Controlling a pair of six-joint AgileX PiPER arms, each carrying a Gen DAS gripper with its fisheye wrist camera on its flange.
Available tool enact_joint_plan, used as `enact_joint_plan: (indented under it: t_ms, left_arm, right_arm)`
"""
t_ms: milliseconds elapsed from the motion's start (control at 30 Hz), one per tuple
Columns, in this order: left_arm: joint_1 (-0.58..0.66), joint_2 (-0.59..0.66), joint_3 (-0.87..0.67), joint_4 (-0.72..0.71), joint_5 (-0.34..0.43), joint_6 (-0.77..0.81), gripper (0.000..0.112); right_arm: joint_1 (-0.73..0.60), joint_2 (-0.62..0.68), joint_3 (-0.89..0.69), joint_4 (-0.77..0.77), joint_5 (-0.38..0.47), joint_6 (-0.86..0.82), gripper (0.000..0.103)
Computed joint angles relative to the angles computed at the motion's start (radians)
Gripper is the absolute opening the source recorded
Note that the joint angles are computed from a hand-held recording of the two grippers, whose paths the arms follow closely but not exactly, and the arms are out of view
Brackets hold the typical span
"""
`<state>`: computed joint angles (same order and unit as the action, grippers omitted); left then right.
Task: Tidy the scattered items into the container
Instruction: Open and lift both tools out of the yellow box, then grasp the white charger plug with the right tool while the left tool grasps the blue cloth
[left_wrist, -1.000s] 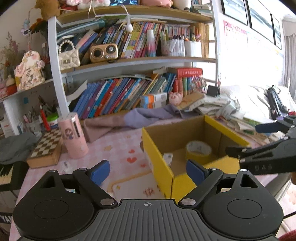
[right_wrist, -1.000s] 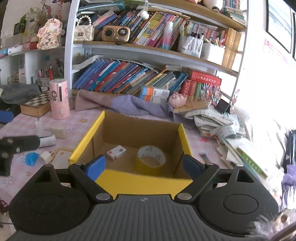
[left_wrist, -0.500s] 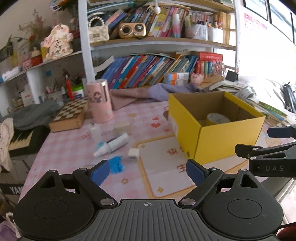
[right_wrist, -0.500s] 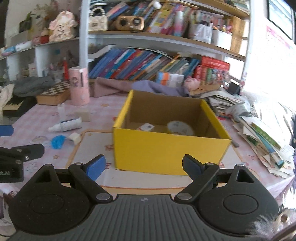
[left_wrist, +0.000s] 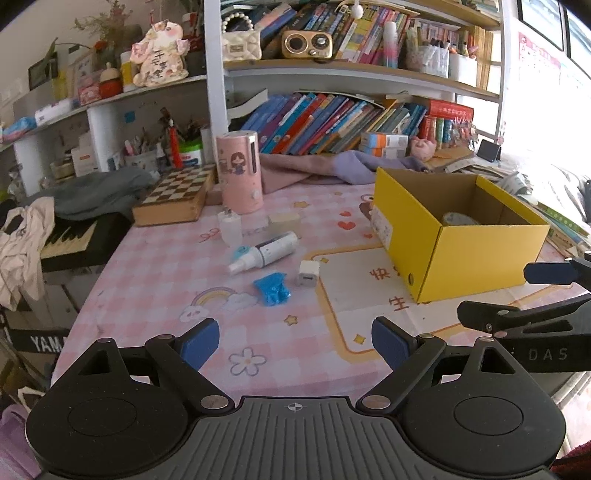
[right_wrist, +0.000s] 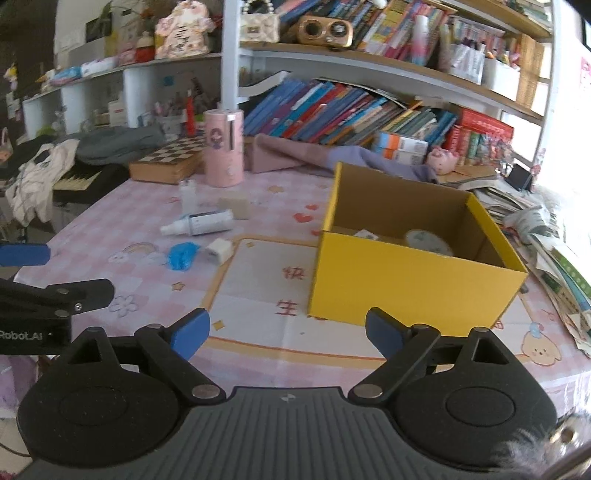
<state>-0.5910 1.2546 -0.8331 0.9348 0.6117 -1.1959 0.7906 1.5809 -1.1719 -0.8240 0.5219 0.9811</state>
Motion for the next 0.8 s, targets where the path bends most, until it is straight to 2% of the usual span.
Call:
enact_joint_plan:
  t_ms: [133,433,800]
  left_arm:
    - [0.006,-0.031,0.026,-0.004,0.015,-0.005,0.092]
    - [0.036,-0.057,0.052,-0.036,0.007,0.007,0.092]
    - [0.132,0.036,-0.009,-0.083,-0.056,0.087,0.092]
  right_arm:
    - [0.02,0.009,-0.014,0.01,0.006,-0.005,0.092]
    - [0.032,0.047,-0.069,0.105,0.005,-0.134,0.091]
    - [-0.026,0.172,-0.207,0.272,-0.036,-0.353,0.084]
